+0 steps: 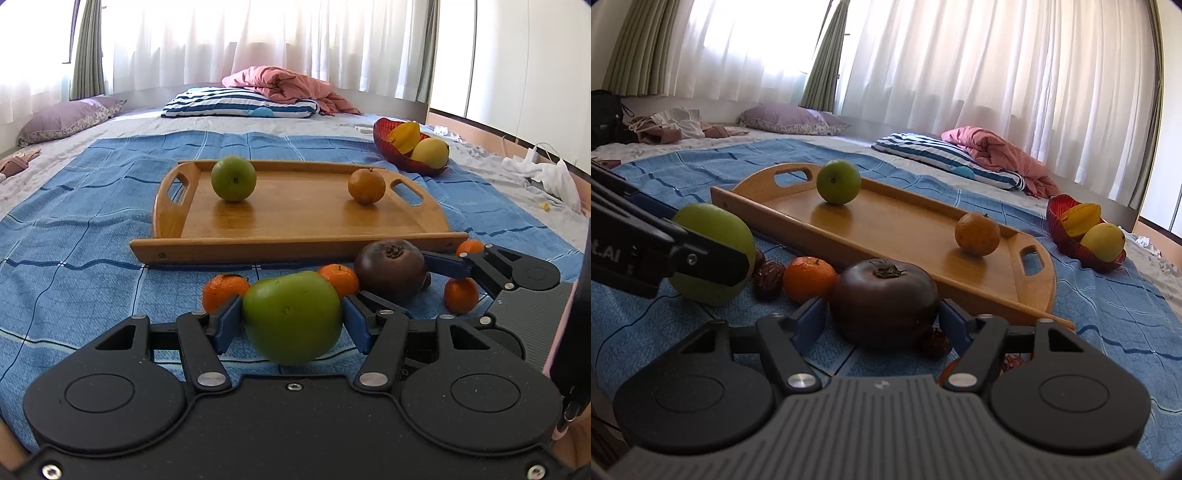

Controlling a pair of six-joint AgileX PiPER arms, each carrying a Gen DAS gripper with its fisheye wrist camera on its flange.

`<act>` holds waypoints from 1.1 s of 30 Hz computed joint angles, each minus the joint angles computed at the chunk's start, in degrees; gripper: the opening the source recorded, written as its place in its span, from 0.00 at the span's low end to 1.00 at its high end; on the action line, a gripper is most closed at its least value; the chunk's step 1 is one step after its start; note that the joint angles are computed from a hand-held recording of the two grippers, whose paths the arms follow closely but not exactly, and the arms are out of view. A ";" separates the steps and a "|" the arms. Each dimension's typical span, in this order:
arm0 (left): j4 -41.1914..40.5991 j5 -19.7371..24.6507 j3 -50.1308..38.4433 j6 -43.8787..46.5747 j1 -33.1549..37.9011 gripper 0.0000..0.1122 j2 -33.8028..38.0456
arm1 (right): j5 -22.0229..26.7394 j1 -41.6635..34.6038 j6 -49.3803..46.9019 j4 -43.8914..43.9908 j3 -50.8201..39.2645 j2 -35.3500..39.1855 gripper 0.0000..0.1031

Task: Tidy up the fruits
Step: 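Carry the green apple and dark brown fruit onto the wooden tray with both tools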

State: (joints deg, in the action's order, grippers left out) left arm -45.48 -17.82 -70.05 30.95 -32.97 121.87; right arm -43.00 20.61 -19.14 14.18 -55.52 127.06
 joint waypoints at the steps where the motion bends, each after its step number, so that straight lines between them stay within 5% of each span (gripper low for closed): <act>1: -0.13 -0.06 -0.07 0.21 0.00 0.51 0.00 | 0.46 0.05 -0.24 0.14 -0.18 -0.07 0.75; 10: -1.57 -0.13 -0.99 2.54 0.02 0.51 0.21 | 6.98 -1.06 0.60 -0.69 -3.61 -0.32 0.75; 13: -0.77 -0.32 -1.22 2.10 0.16 0.51 0.15 | 7.93 -0.89 0.33 0.28 -4.17 -0.45 0.66; 23: 13.29 4.81 -5.84 -10.56 4.99 0.51 -0.02 | 3.51 -0.30 5.09 3.18 -1.62 -2.11 0.64; 30: 12.53 7.48 -14.82 -6.23 7.75 0.51 2.31 | 6.02 -3.81 17.07 -3.30 -2.80 -5.15 0.64; 33: 3.08 10.17 -21.46 3.76 8.75 0.51 5.06 | 8.66 -5.46 21.25 -4.59 -5.49 -5.73 0.64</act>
